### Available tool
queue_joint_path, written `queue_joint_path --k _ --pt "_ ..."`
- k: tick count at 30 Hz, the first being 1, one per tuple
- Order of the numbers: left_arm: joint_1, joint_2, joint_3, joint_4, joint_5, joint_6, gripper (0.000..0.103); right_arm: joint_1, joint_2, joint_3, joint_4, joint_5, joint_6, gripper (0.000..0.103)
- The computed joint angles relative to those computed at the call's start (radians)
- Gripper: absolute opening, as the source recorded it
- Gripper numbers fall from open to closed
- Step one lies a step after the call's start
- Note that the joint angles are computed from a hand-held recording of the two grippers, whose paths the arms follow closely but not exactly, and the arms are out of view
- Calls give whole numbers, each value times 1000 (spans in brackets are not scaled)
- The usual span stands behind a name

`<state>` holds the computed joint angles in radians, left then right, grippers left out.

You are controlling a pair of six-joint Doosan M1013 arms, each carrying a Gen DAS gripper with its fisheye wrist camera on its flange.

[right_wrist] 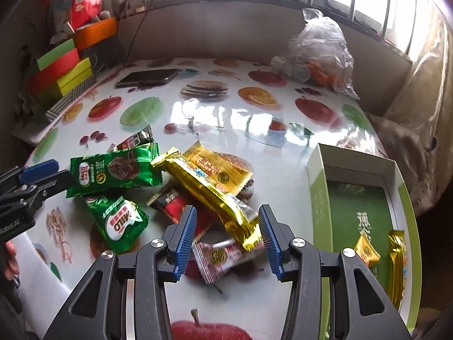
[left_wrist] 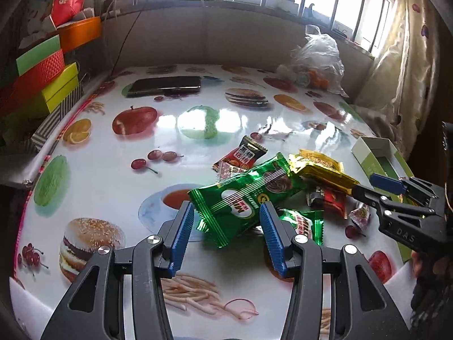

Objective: Organize snacks
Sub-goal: 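Move both open tools back over the snack pile, then close left tool on green Milo packet while right tool grips another gold wafer bar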

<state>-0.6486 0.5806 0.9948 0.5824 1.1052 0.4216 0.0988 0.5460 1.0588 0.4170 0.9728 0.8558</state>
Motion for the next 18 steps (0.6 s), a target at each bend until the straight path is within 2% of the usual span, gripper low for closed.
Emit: queue_joint_path --k 7,14,18 --pt "10 -9 21 -7 -2 -11 50 23 35 -45 -59 16 0 45" --pt "17 -12 28 -3 1 -11 50 28 53 -65 -61 32 -7 45" --pt "23 -14 29 -11 -9 8 50 27 56 -71 -57 43 -13 41"
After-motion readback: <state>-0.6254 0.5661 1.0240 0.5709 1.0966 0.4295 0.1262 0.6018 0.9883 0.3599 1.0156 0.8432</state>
